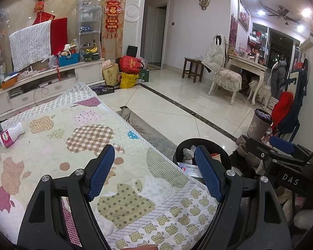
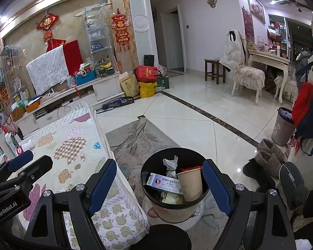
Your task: Collect trash
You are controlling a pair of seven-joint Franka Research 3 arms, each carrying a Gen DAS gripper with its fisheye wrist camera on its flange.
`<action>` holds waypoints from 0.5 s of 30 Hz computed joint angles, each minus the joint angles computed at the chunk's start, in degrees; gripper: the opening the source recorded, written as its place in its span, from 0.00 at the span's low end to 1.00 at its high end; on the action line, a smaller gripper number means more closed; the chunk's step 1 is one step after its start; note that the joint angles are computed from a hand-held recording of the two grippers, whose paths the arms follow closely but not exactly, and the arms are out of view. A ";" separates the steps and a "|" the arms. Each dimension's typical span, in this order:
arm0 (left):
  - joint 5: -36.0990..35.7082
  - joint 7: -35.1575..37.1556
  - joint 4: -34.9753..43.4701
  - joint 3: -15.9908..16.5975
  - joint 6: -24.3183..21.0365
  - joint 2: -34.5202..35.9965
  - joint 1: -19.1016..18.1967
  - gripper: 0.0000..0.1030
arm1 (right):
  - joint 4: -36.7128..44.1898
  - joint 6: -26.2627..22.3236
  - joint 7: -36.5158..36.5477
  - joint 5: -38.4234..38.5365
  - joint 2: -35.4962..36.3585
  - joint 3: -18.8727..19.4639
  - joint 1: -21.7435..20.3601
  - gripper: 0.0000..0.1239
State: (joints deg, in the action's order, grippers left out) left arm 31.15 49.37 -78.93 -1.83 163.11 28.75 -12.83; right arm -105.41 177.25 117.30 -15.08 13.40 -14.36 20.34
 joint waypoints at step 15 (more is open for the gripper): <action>0.45 -1.15 -0.70 0.52 0.33 -0.25 -0.27 0.77 | -0.15 -0.71 -2.27 2.01 0.14 1.25 -0.92 0.67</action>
State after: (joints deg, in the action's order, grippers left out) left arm 31.60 48.23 -79.63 -1.32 163.44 28.50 -13.10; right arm -105.56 176.54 115.03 -13.07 13.55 -13.11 19.42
